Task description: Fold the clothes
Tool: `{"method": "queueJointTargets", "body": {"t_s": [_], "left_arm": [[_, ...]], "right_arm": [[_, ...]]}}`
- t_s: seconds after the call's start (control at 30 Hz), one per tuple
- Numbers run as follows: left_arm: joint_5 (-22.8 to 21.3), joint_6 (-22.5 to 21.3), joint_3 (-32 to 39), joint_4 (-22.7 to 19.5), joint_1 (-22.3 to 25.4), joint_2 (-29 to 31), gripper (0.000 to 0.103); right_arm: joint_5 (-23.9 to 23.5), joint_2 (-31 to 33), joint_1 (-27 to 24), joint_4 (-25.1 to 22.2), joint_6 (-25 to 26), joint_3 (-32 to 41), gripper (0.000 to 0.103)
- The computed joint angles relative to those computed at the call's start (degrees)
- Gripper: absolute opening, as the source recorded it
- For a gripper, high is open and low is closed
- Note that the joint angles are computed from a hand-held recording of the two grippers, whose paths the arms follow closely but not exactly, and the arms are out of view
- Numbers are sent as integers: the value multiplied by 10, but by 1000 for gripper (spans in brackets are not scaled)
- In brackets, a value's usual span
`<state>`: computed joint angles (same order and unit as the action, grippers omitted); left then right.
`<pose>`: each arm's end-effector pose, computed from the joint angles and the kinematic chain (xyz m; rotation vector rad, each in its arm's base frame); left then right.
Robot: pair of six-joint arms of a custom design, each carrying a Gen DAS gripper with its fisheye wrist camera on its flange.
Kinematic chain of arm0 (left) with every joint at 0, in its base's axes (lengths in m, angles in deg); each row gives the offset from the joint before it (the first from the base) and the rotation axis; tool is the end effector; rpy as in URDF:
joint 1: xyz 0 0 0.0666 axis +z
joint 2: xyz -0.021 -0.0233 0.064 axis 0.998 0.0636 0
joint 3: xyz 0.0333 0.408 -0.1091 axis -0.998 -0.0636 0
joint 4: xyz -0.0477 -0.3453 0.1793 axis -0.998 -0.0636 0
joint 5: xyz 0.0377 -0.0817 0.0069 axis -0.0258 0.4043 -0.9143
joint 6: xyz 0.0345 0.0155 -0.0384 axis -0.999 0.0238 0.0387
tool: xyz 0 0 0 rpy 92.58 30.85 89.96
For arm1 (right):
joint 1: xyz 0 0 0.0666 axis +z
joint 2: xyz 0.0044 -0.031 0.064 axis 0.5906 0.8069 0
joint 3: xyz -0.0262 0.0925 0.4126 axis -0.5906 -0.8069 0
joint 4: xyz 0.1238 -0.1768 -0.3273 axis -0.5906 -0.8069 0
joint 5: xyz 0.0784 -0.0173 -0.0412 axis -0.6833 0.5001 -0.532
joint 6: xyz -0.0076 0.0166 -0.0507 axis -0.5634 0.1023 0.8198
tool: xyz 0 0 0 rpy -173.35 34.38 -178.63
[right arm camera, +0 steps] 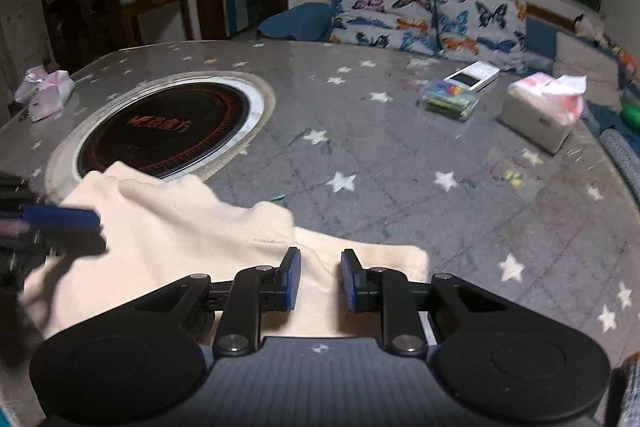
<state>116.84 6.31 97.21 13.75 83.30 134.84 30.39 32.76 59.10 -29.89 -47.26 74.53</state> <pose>0.6779 -0.0556 0.3511 0.8716 2.1130 -0.4443 0.5815 0.2345 0.3327 -0.0100 2.3344 0.0062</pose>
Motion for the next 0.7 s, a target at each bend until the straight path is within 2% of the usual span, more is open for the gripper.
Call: {"method": "queueJointTargets", "body": {"t_s": [0.27,0.43,0.57,0.7], "left_arm": [[13,-13,9,-9,-4,1,22],[33,-30,6,-16,-22,-4,27],[52,-49,3,-25,-41,-5,32],[63,-62,-2,-32,-56,-4,33]], "right_arm": [[1,-34,-8,12,-17,-28,20],[-3,-66,-11,5,-30,-59,20],[-8,-83,-14,1,-56,-83,19],[-25,-92,-20,12,-82,-102,19]]}}
